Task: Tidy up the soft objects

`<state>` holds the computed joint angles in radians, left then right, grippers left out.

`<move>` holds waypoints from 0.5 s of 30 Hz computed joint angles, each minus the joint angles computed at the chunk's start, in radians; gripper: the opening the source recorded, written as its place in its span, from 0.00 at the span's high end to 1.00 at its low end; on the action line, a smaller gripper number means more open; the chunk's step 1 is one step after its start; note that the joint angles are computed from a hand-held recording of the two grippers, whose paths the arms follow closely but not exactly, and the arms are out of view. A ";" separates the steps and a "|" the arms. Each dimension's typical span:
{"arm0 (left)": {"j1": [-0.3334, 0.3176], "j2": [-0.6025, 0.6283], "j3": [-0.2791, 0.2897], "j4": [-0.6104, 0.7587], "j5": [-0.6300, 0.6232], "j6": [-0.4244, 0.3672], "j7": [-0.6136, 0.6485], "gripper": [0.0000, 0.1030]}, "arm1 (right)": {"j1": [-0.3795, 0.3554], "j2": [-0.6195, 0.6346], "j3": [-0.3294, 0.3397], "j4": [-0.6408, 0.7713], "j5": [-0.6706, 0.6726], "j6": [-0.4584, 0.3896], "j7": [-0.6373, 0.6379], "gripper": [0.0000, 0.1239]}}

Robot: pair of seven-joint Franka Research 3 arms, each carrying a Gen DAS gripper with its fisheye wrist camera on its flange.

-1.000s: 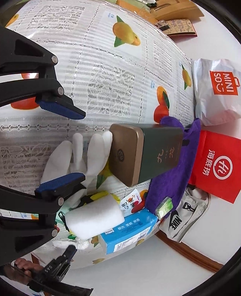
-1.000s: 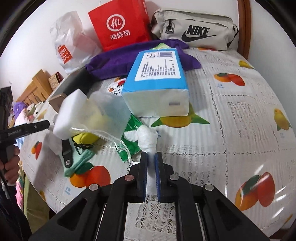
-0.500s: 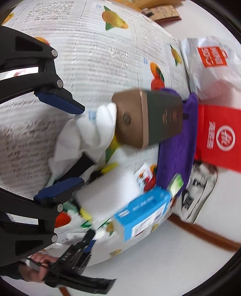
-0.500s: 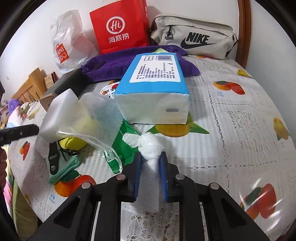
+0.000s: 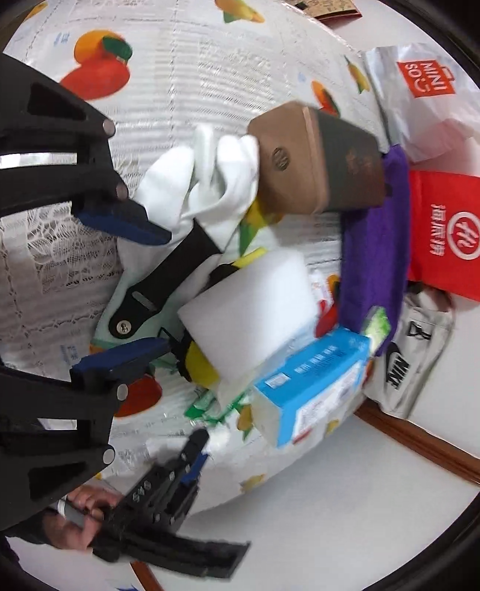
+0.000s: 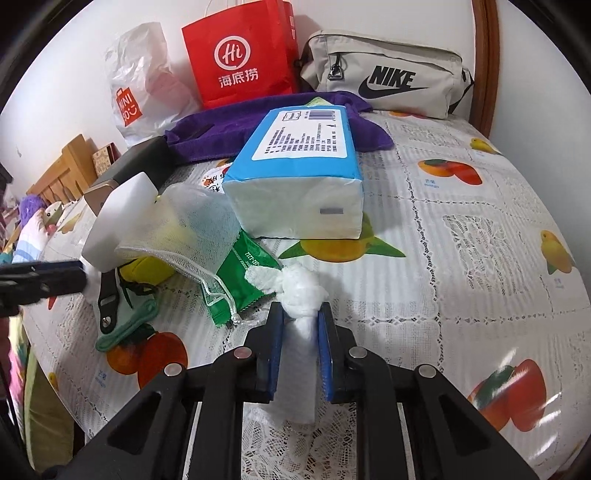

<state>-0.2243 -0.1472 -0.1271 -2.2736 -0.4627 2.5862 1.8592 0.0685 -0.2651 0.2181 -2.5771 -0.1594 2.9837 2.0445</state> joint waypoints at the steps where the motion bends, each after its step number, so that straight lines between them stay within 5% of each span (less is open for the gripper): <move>1: 0.003 0.009 -0.009 -0.003 0.030 0.014 -0.021 0.65 | 0.008 -0.001 -0.008 -0.003 0.008 0.002 -0.008 0.85; 3: 0.013 0.026 -0.024 -0.009 0.105 0.036 -0.081 0.74 | 0.013 -0.008 -0.014 -0.012 0.018 0.009 -0.017 0.85; 8: 0.013 0.026 -0.018 -0.008 0.113 0.029 -0.097 0.73 | 0.024 -0.019 -0.025 -0.030 0.055 0.024 -0.050 0.85; 12: 0.007 0.042 -0.035 0.001 0.151 0.044 -0.141 0.54 | 0.025 -0.015 -0.024 -0.034 0.086 0.040 -0.065 0.85; 15: 0.013 0.048 -0.066 -0.010 0.310 0.091 -0.255 0.52 | 0.009 -0.013 -0.007 -0.031 0.078 0.040 -0.066 0.85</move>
<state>-0.2115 -0.0991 -0.1932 -2.2831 -0.1525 2.6771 1.6040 0.0774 -0.2778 0.2114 -2.6083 -0.0810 3.0238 1.9784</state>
